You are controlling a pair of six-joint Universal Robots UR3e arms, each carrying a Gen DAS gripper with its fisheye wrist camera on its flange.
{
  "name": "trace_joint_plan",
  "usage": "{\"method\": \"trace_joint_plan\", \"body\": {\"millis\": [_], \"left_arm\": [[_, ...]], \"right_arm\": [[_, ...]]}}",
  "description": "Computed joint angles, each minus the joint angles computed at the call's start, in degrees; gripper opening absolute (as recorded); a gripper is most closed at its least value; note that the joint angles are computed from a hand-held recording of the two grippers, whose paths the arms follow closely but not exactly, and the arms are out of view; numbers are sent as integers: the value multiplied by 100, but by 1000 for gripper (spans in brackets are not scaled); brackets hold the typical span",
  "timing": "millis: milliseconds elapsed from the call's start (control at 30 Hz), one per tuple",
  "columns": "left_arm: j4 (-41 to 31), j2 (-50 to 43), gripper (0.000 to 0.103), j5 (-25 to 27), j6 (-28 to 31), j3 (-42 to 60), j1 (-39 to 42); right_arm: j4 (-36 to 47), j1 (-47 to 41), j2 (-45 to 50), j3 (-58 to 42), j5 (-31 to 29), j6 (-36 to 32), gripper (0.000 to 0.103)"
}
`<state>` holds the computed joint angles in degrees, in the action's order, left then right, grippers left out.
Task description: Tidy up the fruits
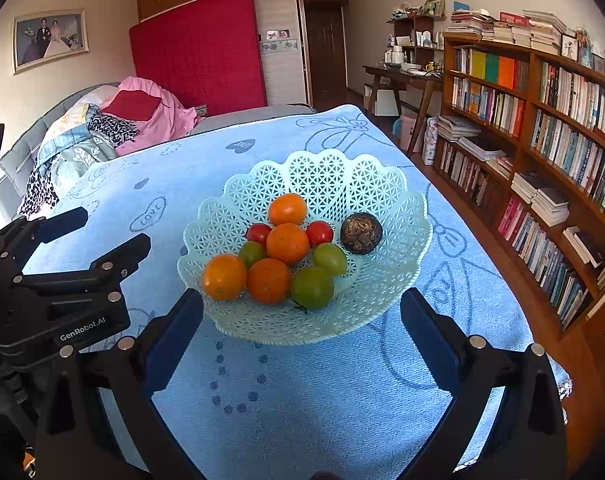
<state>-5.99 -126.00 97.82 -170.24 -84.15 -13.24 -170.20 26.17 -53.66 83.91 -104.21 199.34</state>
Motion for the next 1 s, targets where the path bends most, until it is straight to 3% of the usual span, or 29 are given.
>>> {"method": "trace_joint_plan", "body": {"millis": [1000], "left_arm": [[-111,-214,85,26,5,328,-62]], "right_arm": [[-34,-126,174,-144,59,-10,100]]}}
